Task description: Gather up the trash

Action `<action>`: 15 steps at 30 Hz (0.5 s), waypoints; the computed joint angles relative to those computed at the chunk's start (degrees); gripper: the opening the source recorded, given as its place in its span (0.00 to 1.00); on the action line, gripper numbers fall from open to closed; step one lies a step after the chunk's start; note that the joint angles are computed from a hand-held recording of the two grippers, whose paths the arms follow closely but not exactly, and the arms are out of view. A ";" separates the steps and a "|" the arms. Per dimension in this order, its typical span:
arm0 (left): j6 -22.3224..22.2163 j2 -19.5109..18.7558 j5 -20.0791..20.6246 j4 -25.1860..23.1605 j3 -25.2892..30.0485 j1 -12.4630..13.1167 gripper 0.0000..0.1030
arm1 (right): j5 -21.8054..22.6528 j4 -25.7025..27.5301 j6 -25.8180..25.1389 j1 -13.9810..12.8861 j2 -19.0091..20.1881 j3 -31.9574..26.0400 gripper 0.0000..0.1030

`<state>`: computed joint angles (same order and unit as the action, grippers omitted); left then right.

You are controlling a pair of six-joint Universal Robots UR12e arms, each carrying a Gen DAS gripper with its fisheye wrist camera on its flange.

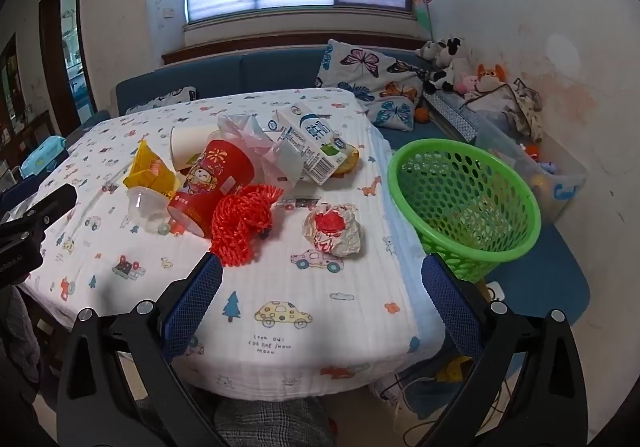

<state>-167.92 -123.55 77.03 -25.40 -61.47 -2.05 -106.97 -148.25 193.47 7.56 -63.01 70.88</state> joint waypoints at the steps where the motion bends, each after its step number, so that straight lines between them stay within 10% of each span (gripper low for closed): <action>1: -0.48 -0.02 -0.12 0.48 -0.08 0.03 0.94 | 0.10 0.21 0.10 0.03 0.08 -0.24 0.96; 15: -0.63 -0.21 0.31 0.32 0.41 -0.09 0.94 | 0.08 0.04 0.14 0.08 0.12 -0.17 0.96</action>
<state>-168.55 -123.76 77.34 -25.07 -61.06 -2.14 -106.89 -148.21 193.61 7.64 -62.88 70.71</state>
